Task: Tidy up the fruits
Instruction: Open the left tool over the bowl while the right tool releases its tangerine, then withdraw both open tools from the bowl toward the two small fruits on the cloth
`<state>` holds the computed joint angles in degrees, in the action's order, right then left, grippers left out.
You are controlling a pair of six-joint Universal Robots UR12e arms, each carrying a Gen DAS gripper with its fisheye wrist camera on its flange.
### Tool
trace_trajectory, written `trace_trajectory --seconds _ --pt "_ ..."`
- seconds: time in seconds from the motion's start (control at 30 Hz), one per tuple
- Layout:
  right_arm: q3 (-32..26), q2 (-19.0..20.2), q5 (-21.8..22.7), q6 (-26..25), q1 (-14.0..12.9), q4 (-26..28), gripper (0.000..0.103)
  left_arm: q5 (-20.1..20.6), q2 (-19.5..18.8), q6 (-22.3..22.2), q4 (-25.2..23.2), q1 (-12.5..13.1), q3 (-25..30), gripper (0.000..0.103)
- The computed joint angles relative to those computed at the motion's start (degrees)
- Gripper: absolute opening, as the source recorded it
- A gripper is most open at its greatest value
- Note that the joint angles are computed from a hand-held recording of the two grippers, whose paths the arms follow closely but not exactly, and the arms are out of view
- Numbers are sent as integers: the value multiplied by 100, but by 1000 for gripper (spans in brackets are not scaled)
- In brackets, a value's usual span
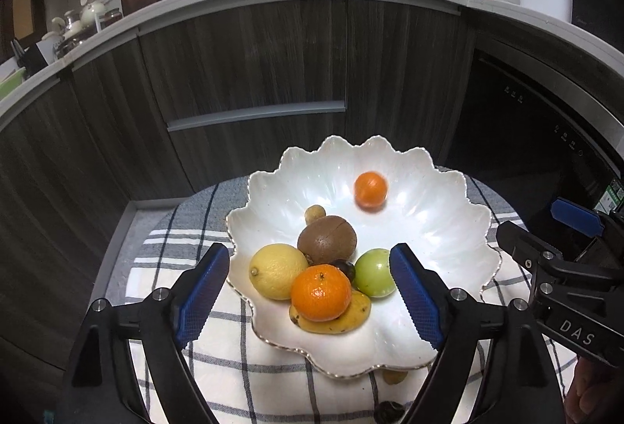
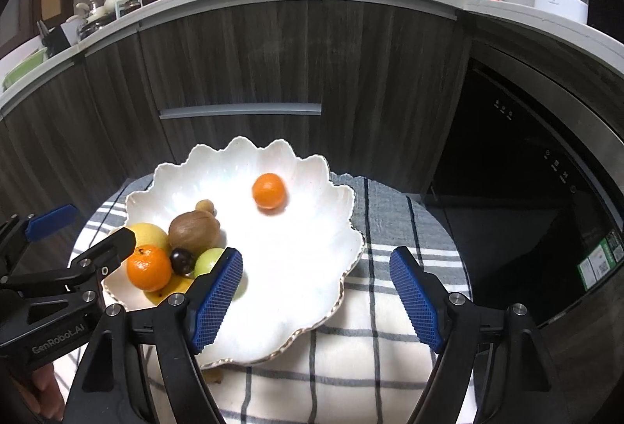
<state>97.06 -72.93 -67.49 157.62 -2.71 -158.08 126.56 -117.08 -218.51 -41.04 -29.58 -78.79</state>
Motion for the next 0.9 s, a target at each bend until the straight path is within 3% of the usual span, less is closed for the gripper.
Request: trace_trajectory --seconds 0.9 --pt "788 -636 155 64 -469 -223 78 438 87 22 69 -463 -134 85"
